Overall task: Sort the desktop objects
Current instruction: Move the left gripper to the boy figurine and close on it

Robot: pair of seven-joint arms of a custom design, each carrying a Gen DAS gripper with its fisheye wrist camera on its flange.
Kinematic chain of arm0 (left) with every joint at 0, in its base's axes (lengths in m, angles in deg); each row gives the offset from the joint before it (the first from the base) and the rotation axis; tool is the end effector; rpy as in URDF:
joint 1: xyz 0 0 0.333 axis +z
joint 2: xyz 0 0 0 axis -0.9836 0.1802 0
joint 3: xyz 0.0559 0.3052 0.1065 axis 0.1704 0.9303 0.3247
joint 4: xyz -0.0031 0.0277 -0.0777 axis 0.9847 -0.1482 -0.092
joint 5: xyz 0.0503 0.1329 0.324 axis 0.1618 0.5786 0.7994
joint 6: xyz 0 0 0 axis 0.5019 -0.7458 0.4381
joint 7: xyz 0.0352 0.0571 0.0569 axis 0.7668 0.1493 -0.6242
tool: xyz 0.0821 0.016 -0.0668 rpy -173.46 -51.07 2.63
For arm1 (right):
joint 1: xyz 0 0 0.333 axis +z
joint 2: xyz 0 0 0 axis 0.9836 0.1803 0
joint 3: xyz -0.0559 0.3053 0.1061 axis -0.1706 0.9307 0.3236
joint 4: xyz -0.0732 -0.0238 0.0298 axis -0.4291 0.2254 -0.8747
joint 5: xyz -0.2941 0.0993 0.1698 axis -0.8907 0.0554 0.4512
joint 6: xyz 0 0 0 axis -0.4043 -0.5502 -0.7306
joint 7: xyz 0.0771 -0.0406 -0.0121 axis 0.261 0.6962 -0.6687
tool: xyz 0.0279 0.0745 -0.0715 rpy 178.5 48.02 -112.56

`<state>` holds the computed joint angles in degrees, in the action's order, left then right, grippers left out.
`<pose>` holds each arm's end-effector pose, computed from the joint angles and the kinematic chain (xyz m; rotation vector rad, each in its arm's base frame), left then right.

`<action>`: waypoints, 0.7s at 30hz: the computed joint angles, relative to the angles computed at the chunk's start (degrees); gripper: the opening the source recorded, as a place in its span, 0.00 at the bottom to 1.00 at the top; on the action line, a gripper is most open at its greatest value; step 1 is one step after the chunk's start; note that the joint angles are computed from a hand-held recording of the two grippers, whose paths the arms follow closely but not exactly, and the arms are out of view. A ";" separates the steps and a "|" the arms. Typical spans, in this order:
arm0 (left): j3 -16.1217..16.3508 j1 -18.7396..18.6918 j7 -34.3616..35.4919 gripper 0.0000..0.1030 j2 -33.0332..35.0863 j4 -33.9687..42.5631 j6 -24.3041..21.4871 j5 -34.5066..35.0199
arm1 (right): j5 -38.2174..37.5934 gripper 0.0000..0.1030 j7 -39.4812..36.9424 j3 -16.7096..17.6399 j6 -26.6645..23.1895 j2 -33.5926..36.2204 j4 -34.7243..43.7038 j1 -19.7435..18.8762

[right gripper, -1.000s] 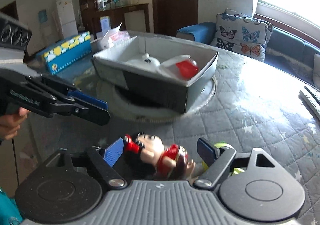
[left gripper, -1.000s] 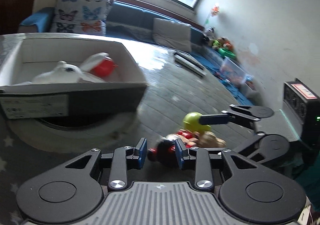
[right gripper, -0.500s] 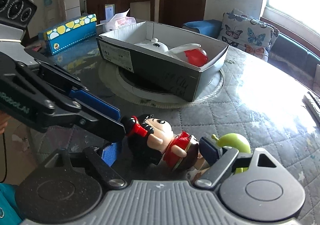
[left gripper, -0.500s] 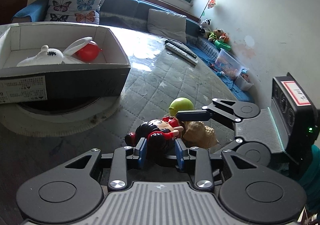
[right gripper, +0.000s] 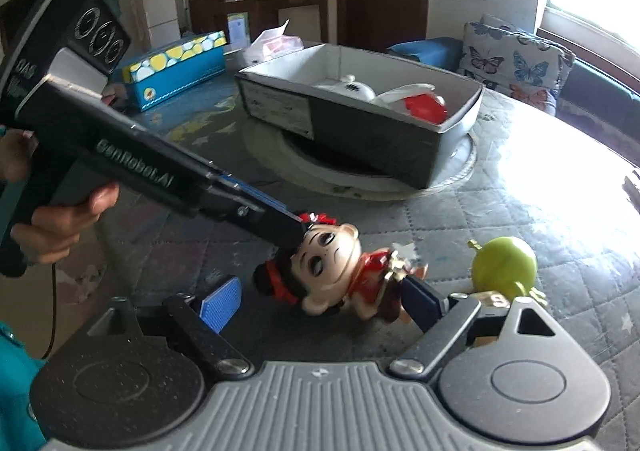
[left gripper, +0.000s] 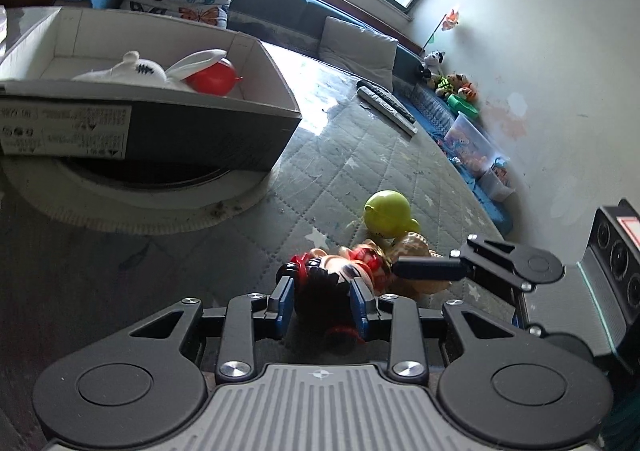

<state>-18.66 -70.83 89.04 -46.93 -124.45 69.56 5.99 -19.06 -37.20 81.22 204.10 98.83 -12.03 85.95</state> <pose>0.6832 -0.0198 0.4849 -1.8588 2.0941 -1.3267 0.6793 0.2016 0.5169 -2.2198 0.9050 -0.3113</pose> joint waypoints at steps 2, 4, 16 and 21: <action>-0.06 0.25 -0.05 0.33 -0.07 -0.19 -0.20 -0.45 | 0.94 0.83 -0.72 0.56 -1.42 -0.32 -0.40 -0.48; 0.21 0.09 -0.63 0.33 -0.22 -0.38 0.14 -0.21 | 1.37 0.81 -1.14 0.30 1.05 -1.23 -2.23 0.00; 0.13 0.84 -2.19 0.33 -0.10 -0.56 -1.61 -2.01 | -0.82 0.87 -0.42 0.26 -2.03 3.48 5.39 -0.84; -0.09 1.52 -3.48 0.32 1.23 1.33 -3.56 -3.13 | -0.42 0.90 -1.26 0.42 -3.17 3.94 5.55 -0.91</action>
